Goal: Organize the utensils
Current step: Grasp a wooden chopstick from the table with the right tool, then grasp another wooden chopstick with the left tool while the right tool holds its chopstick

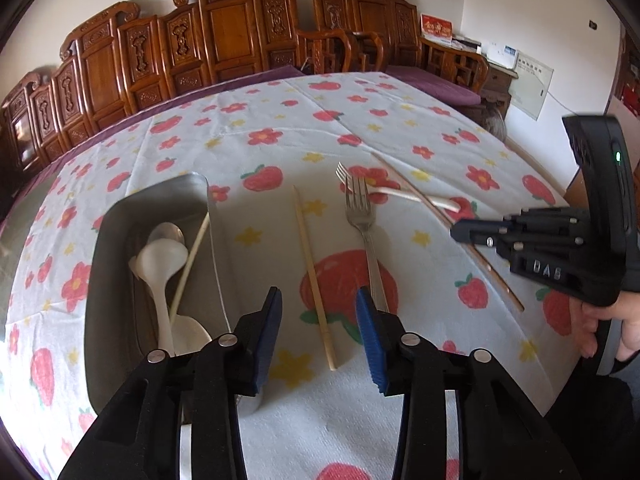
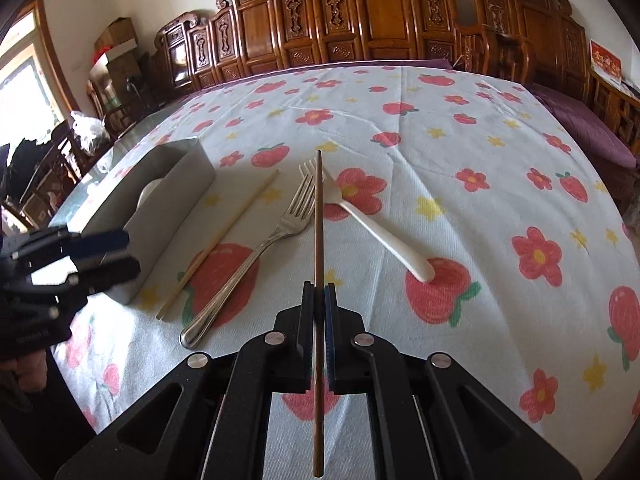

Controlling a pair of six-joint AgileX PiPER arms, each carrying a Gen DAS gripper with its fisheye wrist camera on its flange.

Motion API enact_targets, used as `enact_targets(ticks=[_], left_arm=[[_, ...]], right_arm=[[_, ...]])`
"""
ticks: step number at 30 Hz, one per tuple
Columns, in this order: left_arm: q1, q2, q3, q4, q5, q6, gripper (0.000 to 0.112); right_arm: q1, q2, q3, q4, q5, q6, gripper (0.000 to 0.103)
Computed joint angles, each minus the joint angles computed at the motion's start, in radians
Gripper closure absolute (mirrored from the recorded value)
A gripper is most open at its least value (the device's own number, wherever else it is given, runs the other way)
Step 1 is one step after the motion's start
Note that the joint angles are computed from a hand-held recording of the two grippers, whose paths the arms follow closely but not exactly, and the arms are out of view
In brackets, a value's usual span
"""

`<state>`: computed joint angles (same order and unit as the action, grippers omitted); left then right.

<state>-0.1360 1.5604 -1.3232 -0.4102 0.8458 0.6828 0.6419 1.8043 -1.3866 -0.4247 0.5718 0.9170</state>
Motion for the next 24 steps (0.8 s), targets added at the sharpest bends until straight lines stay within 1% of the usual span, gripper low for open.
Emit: enact_targets(ticks=[7, 10, 19, 22, 23, 24], left_arm=[[-0.017, -0.03, 0.096, 0.057, -0.028, -0.026, 0.081], [-0.026, -0.032, 0.127, 0.079, -0.045, -0.032, 0.085], [-0.032, 0.004, 0.131, 0.082, -0.05, -0.074, 0.093], [-0.039, -0.002, 0.144, 0.089, -0.071, -0.075, 0.094], [-0.039, -0.002, 0.144, 0.087, -0.073, -0.076, 0.096], [-0.038, 0.0, 0.144, 0.084, -0.075, -0.076, 0.104]], right_arm=[[-0.002, 0.002, 0.0, -0.035, -0.01, 0.041, 0.097], [-0.001, 0.0, 0.004, -0.051, -0.012, 0.059, 0.097], [-0.002, 0.003, 0.007, -0.055, -0.008, 0.071, 0.097], [0.0, 0.004, 0.007, -0.057, -0.009, 0.074, 0.097], [0.001, 0.004, 0.007, -0.056, -0.01, 0.073, 0.097], [0.001, 0.004, 0.007, -0.057, -0.009, 0.073, 0.097]])
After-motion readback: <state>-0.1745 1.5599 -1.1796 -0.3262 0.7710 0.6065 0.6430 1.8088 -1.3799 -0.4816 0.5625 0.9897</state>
